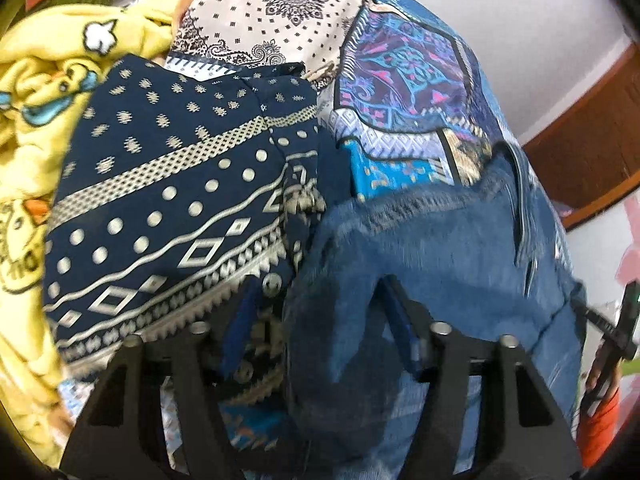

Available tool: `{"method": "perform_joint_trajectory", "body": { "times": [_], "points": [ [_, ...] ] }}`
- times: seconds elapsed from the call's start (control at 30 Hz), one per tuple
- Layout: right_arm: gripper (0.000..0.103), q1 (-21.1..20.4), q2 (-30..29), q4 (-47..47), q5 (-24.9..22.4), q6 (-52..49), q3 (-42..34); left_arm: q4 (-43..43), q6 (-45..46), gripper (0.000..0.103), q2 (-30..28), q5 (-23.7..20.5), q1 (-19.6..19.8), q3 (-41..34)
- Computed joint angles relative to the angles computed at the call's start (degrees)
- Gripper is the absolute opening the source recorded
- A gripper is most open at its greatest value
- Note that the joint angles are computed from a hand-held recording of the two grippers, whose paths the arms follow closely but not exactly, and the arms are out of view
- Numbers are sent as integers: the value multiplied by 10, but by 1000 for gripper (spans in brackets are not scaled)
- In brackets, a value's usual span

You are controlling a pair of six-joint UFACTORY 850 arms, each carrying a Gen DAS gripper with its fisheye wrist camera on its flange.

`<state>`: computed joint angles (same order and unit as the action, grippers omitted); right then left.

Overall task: Fold large clothes
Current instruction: 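Grasp the jacket hem with the right gripper while the left gripper holds the hem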

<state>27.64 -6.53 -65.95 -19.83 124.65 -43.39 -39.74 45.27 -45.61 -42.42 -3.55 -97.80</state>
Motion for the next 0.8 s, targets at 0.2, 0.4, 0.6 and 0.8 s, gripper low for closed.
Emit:
{"method": "perform_joint_trajectory", "body": {
  "times": [0.2, 0.4, 0.6, 0.8],
  "points": [
    [15, -4, 1, -7, -1, -9, -12, -49, 21, 10, -3, -14, -1, -5],
    [14, -3, 14, -21, -39, -52, -49, -111, 87, 9, 59, 27, 8, 34],
    [14, -3, -16, -45, -82, -91, -118, -99, 74, 9, 65, 61, 12, 6],
    [15, -30, -87, 17, -69, -146, -160, 35, -34, 9, 10, 91, -6, -39]
  ]
}}
